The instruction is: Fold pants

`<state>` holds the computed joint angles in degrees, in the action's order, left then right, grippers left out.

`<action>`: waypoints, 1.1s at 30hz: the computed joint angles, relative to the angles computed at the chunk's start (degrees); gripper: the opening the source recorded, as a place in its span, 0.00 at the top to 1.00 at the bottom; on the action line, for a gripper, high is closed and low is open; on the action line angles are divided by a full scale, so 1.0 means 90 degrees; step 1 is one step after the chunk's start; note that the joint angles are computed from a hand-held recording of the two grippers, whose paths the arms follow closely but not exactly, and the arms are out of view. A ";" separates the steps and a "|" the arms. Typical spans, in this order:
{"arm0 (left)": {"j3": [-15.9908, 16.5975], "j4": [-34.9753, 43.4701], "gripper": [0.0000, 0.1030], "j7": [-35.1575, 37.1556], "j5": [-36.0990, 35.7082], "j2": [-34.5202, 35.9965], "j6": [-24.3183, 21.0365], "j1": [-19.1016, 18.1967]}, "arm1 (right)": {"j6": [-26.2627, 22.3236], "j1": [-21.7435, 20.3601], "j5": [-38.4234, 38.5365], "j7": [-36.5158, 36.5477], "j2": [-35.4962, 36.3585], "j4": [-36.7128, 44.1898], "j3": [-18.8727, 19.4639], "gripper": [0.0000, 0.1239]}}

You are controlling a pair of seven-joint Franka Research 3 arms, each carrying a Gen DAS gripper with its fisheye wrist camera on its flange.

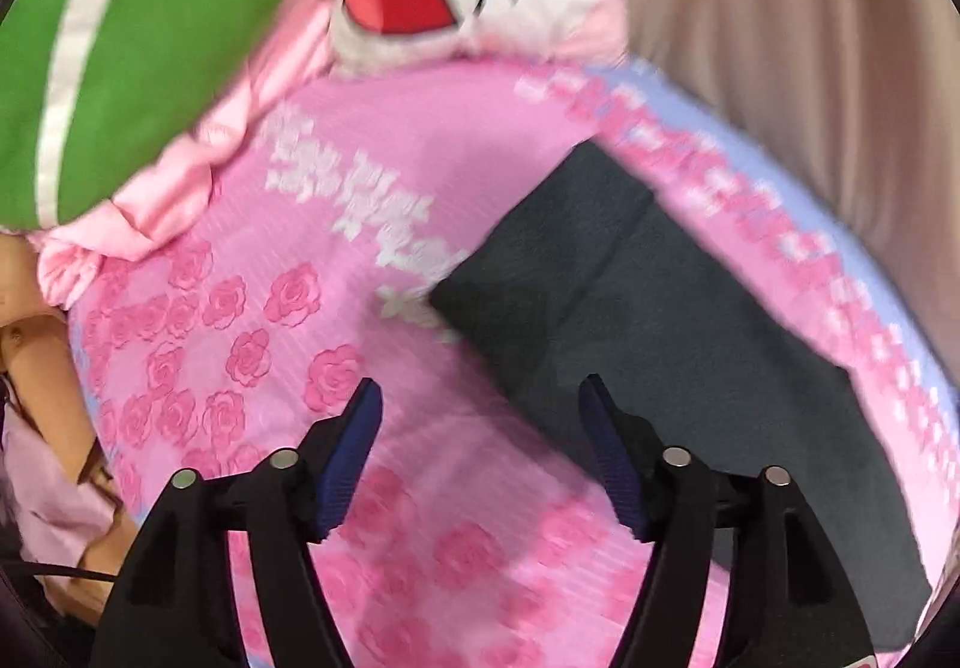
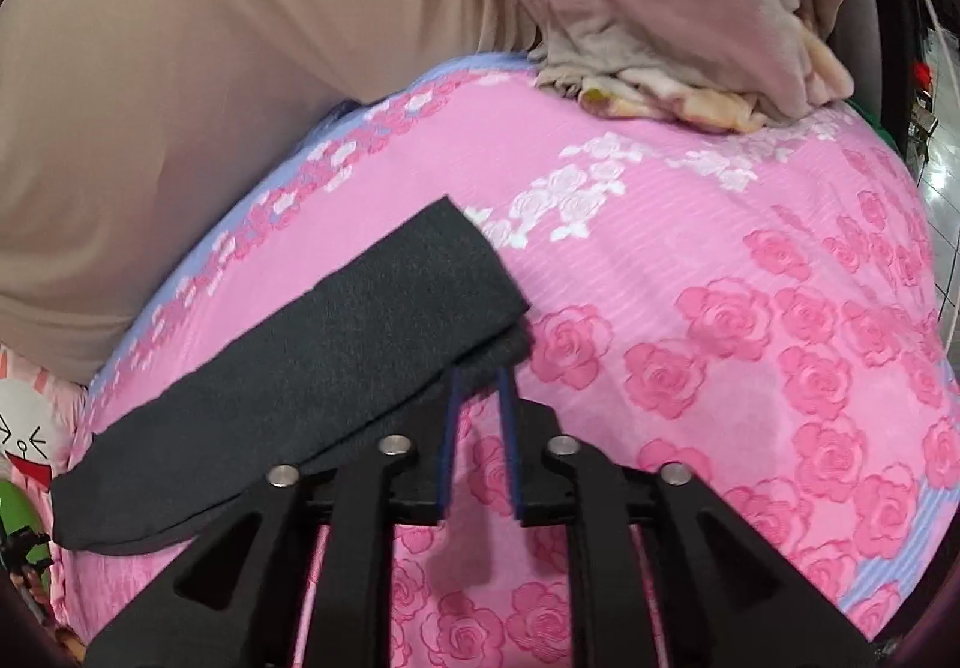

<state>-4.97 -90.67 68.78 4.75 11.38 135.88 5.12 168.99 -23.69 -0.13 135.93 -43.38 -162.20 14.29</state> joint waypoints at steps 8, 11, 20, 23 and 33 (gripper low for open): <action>-0.0245 -0.1051 0.16 -0.1245 0.1862 -0.0730 0.1542 -0.0761 | 0.0038 -0.0315 -0.0212 -0.0049 0.1041 0.0697 0.0093 0.86; -0.0347 -0.0605 0.16 -0.1095 0.2017 -0.0263 0.0990 -0.1018 | 0.0108 -0.0381 -0.0555 0.0002 0.0795 0.0771 0.0157 0.96; -0.0304 -0.0643 0.16 -0.1053 0.1865 0.0058 0.0576 -0.1213 | -0.0356 0.0213 -0.0351 -0.0459 0.0393 0.0365 -0.0565 0.90; -0.0285 -0.0935 0.16 -0.1149 0.1868 -0.0112 0.0835 -0.1200 | -0.0194 0.0682 0.0150 -0.0606 0.0352 0.0109 -0.0958 0.90; -0.0337 -0.1371 0.16 -0.1374 0.1759 -0.0233 0.1167 -0.1234 | -0.0180 0.0257 0.0092 -0.0869 0.0987 0.0682 -0.0349 0.96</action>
<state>-8.00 -103.01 56.41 20.58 9.28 146.38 -5.99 167.37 -21.38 0.70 128.11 -34.49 -156.07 11.15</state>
